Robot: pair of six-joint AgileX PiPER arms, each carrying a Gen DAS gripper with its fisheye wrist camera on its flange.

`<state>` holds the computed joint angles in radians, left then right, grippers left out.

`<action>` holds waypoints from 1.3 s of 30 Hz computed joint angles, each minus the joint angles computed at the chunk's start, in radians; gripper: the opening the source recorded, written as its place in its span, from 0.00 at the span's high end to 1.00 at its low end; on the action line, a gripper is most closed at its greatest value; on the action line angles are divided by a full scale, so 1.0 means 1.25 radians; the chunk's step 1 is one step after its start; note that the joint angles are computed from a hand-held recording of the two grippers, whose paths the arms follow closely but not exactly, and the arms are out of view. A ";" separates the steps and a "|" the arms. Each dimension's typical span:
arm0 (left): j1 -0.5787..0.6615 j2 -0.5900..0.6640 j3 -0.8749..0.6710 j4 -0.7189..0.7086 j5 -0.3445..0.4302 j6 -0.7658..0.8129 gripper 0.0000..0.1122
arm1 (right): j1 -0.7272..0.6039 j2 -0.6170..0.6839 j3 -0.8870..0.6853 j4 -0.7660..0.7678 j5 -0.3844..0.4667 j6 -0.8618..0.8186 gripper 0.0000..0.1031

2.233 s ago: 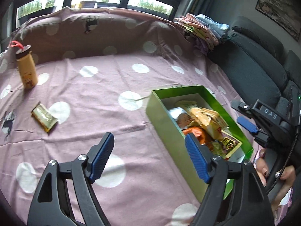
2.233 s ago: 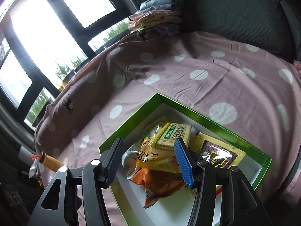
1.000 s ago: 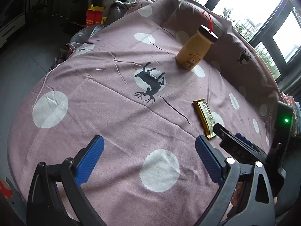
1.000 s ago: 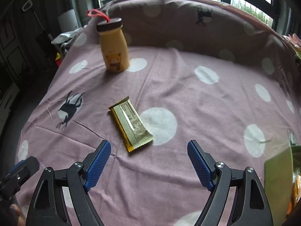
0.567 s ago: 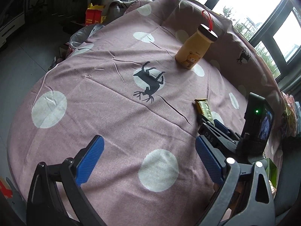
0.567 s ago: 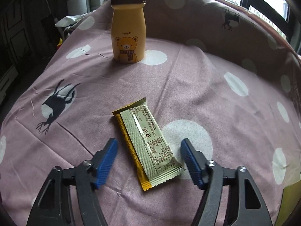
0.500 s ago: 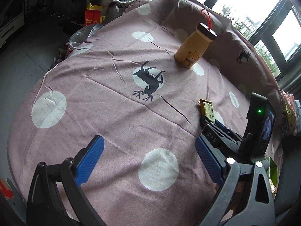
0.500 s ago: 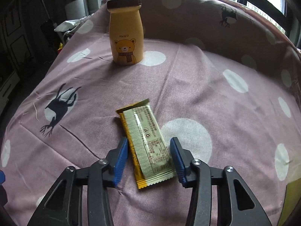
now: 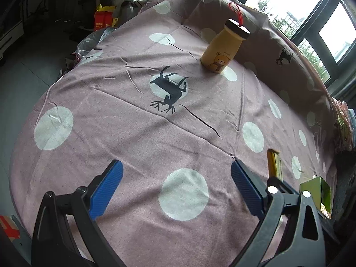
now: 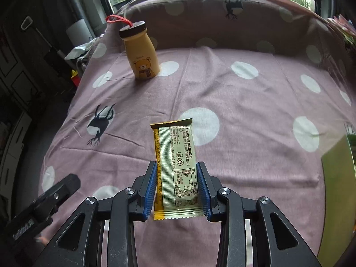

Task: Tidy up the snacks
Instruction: 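Move the right tool with open fingers to the gold-wrapped bar, then close the right tool on the gold-wrapped bar and lift it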

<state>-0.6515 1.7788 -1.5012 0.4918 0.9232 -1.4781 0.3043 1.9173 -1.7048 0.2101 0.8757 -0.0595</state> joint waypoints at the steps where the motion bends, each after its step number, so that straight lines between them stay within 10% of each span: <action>1: -0.003 0.007 -0.009 -0.001 0.007 0.004 0.13 | -0.007 -0.019 0.034 0.014 0.003 -0.005 0.64; 11: -0.042 0.083 -0.112 0.003 0.077 0.054 0.13 | -0.061 -0.027 0.114 0.059 0.094 -0.010 0.64; 17: -0.049 0.109 -0.143 -0.023 0.078 0.097 0.13 | -0.122 -0.055 0.140 0.151 0.058 -0.064 0.33; 25: -0.054 0.151 -0.191 -0.155 -0.001 0.265 0.21 | -0.249 -0.048 0.158 0.386 0.068 -0.187 0.32; 33: -0.070 0.226 -0.281 -0.263 -0.006 0.394 0.60 | -0.248 0.029 0.107 0.442 0.148 -0.186 0.40; 39: -0.070 0.248 -0.301 -0.318 -0.019 0.435 0.70 | -0.232 0.042 0.098 0.413 0.145 -0.157 0.52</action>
